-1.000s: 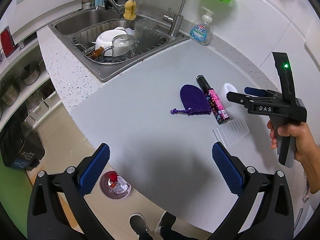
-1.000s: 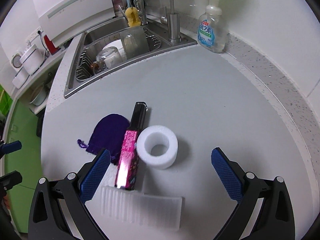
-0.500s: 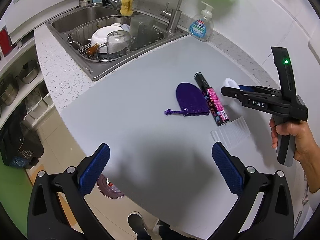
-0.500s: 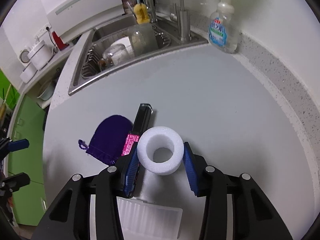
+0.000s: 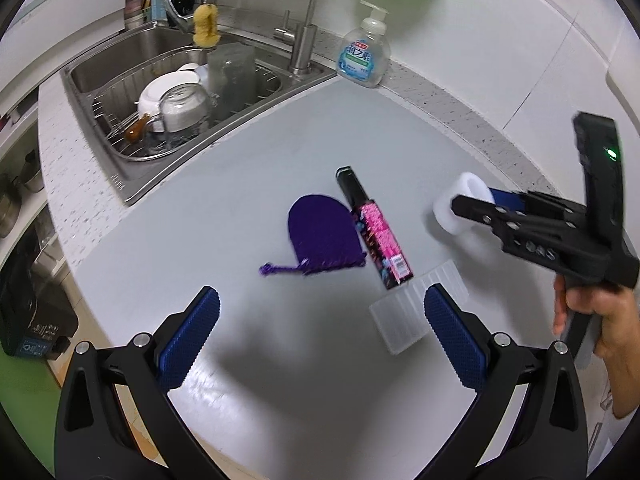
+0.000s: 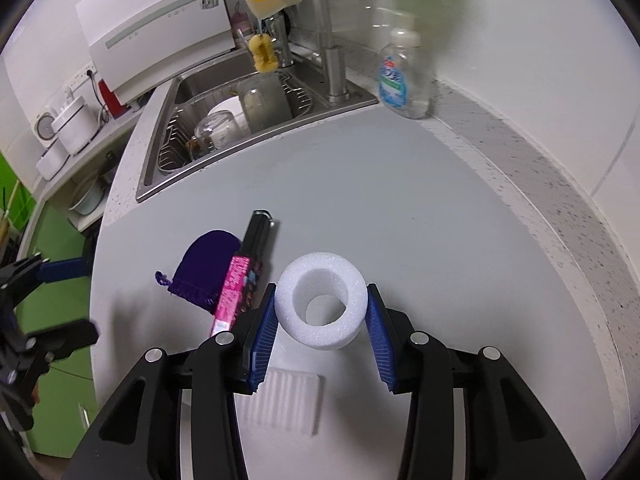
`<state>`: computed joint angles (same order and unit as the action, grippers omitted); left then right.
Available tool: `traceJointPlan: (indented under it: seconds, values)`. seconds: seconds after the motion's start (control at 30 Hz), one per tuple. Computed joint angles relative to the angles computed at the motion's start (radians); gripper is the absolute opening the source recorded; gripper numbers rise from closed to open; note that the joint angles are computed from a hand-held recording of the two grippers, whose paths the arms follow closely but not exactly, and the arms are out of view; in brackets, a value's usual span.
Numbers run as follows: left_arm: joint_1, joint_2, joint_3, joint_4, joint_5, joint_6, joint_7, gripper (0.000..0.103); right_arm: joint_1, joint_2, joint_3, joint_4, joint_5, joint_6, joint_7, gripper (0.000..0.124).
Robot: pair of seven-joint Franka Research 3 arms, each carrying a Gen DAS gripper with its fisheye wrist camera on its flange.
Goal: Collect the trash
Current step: 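Close the left gripper on the purple pouch while the right holds the foam roll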
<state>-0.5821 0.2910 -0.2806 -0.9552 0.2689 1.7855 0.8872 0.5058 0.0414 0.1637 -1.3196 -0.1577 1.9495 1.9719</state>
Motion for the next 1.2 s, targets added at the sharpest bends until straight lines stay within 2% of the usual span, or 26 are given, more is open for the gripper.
traceJointPlan:
  seconds: [0.17, 0.4, 0.47, 0.53, 0.6, 0.7, 0.77, 0.83, 0.97, 1.03, 1.07, 1.1, 1.13, 1.2]
  values:
    - [-0.039, 0.124, 0.023, 0.161, 0.032, -0.066, 0.046, 0.1, -0.019, -0.054, -0.002, -0.063, 0.011, 0.023, 0.007, 0.042]
    - [-0.039, 0.18, 0.049, 0.186, 0.007, -0.042, 0.113, 0.1, -0.053, -0.107, 0.006, -0.14, 0.039, 0.051, 0.018, 0.042]
    - [-0.04, 0.19, 0.053, 0.191, 0.009, -0.036, 0.126, 0.097, -0.059, -0.111, 0.009, -0.147, 0.041, 0.052, 0.018, 0.042]
    - [-0.048, 0.213, 0.06, 0.22, 0.017, -0.051, 0.146, 0.086, -0.063, -0.116, 0.013, -0.154, 0.04, 0.053, 0.021, 0.042]
    - [-0.051, 0.22, 0.064, 0.226, 0.016, -0.058, 0.158, 0.083, -0.066, -0.116, 0.016, -0.154, 0.04, 0.053, 0.024, 0.042]
    - [-0.043, 0.199, 0.063, 0.177, 0.011, -0.019, 0.17, 0.081, -0.067, -0.116, 0.018, -0.155, 0.036, 0.055, 0.025, 0.042]
    - [-0.042, 0.198, 0.06, 0.167, 0.013, -0.009, 0.18, 0.075, -0.068, -0.115, 0.02, -0.155, 0.035, 0.055, 0.03, 0.042]
    - [-0.046, 0.215, 0.058, 0.186, 0.011, -0.022, 0.196, 0.064, -0.067, -0.118, 0.021, -0.159, 0.032, 0.053, 0.033, 0.042]
    - [-0.065, 0.225, 0.07, 0.201, 0.038, -0.03, 0.204, 0.057, -0.068, -0.125, 0.024, -0.164, 0.026, 0.048, 0.042, 0.042]
    - [-0.069, 0.222, 0.071, 0.197, 0.044, -0.024, 0.212, 0.039, -0.068, -0.127, 0.026, -0.165, 0.023, 0.047, 0.047, 0.042]
    - [-0.075, 0.229, 0.072, 0.209, 0.051, -0.029, 0.223, 0.034, -0.068, -0.129, 0.026, -0.167, 0.022, 0.047, 0.049, 0.042]
    - [-0.08, 0.235, 0.073, 0.222, 0.053, -0.035, 0.228, 0.025, -0.068, -0.13, 0.027, -0.169, 0.02, 0.047, 0.051, 0.042]
    - [-0.087, 0.248, 0.075, 0.247, 0.057, -0.046, 0.234, 0.011, -0.068, -0.131, 0.028, -0.168, 0.018, 0.046, 0.054, 0.042]
    - [-0.097, 0.276, 0.084, 0.3, 0.053, -0.075, 0.234, 0.006, -0.068, -0.127, 0.028, -0.163, 0.017, 0.045, 0.051, 0.042]
